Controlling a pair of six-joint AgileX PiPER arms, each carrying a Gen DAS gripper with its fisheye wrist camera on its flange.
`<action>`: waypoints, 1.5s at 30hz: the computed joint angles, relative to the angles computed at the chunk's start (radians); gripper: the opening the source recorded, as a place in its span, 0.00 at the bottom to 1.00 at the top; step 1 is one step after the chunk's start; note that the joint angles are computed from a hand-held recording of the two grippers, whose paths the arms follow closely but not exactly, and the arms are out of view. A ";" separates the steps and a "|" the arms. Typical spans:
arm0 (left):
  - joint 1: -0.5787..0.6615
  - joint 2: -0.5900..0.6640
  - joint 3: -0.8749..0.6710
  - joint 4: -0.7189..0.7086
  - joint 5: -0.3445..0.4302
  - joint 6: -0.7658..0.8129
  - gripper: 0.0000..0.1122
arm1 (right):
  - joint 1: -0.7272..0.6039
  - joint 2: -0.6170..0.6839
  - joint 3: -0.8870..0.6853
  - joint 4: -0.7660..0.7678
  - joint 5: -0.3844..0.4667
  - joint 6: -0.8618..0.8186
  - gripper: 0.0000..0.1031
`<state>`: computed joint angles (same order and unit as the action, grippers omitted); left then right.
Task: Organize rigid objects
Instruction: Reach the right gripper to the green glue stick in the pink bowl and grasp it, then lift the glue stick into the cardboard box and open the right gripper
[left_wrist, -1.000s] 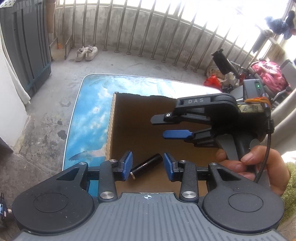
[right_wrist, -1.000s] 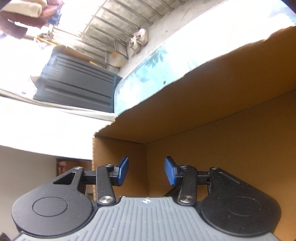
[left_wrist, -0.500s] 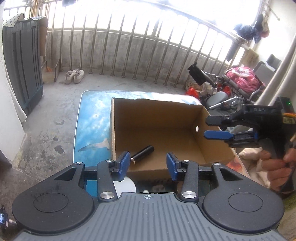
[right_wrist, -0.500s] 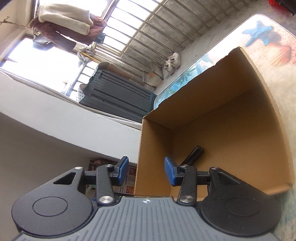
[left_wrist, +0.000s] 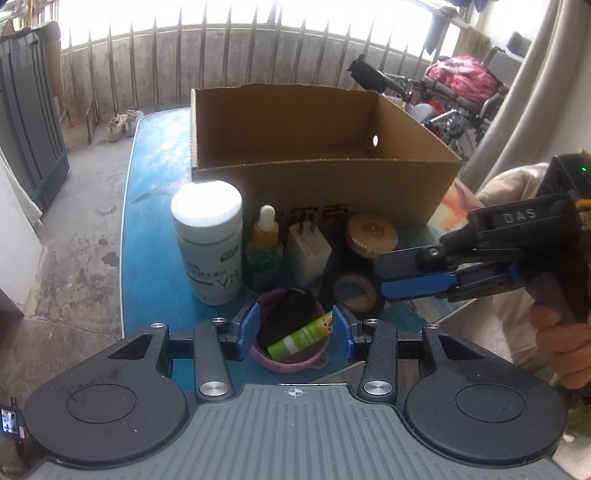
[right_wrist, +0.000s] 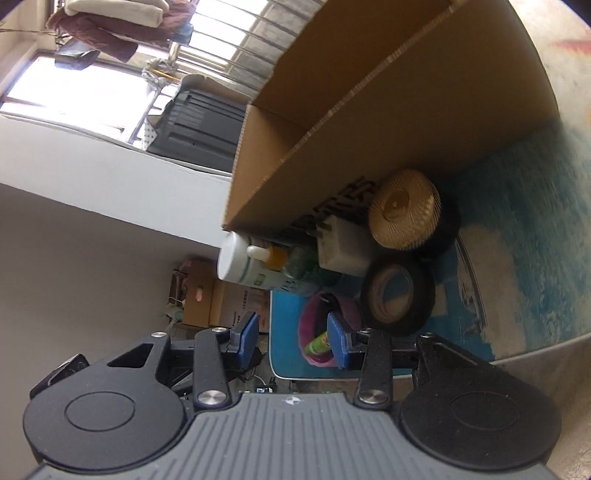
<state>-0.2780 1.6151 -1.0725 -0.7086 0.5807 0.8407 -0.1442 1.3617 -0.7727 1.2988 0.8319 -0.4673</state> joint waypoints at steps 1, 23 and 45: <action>-0.011 0.009 0.003 0.012 -0.009 0.005 0.38 | 0.017 0.016 0.015 0.014 -0.022 -0.007 0.41; -0.099 0.066 0.053 0.127 -0.114 -0.024 0.27 | 0.152 0.118 0.064 0.116 -0.170 -0.090 0.18; -0.113 -0.026 0.041 0.041 -0.144 0.036 0.18 | 0.185 -0.012 0.013 0.036 -0.229 -0.061 0.16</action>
